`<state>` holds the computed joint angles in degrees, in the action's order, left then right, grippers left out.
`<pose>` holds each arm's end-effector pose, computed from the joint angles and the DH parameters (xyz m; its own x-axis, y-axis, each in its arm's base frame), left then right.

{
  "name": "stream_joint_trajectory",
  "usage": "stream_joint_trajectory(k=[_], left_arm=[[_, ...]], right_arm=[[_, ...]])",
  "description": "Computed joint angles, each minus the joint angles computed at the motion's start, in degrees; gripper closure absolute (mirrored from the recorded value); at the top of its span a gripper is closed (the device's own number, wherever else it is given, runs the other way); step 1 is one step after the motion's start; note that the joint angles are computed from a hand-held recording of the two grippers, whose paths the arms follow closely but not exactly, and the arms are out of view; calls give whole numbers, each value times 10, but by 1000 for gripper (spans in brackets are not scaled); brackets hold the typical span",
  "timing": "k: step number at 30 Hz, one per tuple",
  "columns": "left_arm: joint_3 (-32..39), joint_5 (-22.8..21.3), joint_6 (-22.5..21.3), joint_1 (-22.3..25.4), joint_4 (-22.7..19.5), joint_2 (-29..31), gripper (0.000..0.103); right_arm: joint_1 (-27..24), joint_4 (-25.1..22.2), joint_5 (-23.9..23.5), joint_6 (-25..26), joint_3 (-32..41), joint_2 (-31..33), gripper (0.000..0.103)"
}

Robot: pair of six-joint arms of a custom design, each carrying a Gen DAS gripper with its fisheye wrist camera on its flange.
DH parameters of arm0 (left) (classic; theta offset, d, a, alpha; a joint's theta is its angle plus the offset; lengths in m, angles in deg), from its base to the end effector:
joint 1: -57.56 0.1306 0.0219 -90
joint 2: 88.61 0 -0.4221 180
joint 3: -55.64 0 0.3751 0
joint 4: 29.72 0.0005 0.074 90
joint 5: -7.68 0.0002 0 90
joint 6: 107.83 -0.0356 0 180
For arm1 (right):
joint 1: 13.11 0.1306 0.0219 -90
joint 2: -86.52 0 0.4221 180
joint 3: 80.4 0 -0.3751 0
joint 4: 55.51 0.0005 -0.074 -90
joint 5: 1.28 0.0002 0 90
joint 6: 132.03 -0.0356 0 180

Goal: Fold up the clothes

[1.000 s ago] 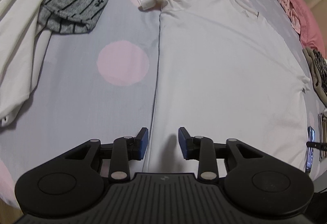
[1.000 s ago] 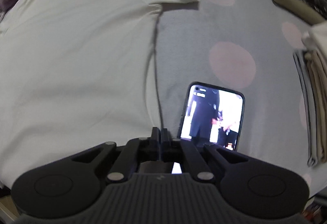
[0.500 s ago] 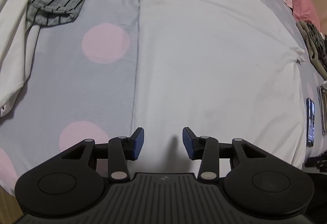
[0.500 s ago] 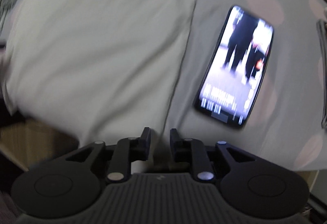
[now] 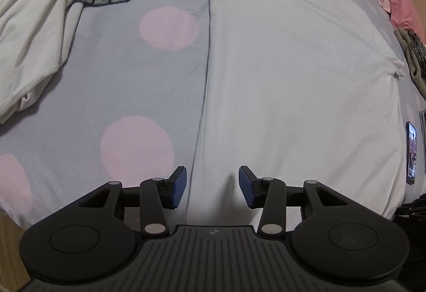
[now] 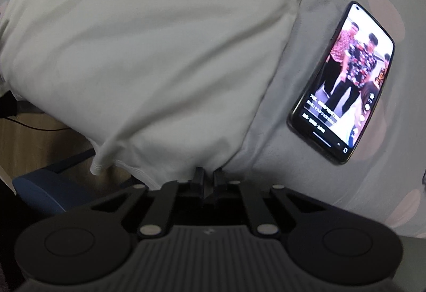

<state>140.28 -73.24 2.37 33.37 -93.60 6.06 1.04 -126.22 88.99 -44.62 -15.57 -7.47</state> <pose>0.4132 -0.1923 0.3810 -0.9760 0.0647 -0.2077 0.1145 0.9645 -0.2380 0.3284 0.0821 0.3066 -0.9792 -0.2003 0.0327 -0.2006 0.9797 -0.0062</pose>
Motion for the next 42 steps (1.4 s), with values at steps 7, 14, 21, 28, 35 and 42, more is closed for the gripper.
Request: stream_joint_trajectory(k=[7, 14, 21, 28, 35, 42], left_arm=[[16, -47, -43, -34, -32, 27, 103], [10, -17, -15, 12, -31, -7, 103], [14, -13, -24, 16, -48, 5, 100], [12, -3, -46, 11, -87, 5, 75], [14, -18, -77, -4, -100, 24, 96], [39, -14, -99, -4, -119, 24, 102]], right_arm=[[5, 9, 6, -43, -2, 2, 95], [20, -9, 32, -45, 1, 5, 101], [26, -46, 45, -51, 12, 31, 103], [16, -62, 41, -69, 10, 26, 98], [31, -7, 25, -45, 7, -1, 69], [44, -43, 35, -34, 24, 5, 101]])
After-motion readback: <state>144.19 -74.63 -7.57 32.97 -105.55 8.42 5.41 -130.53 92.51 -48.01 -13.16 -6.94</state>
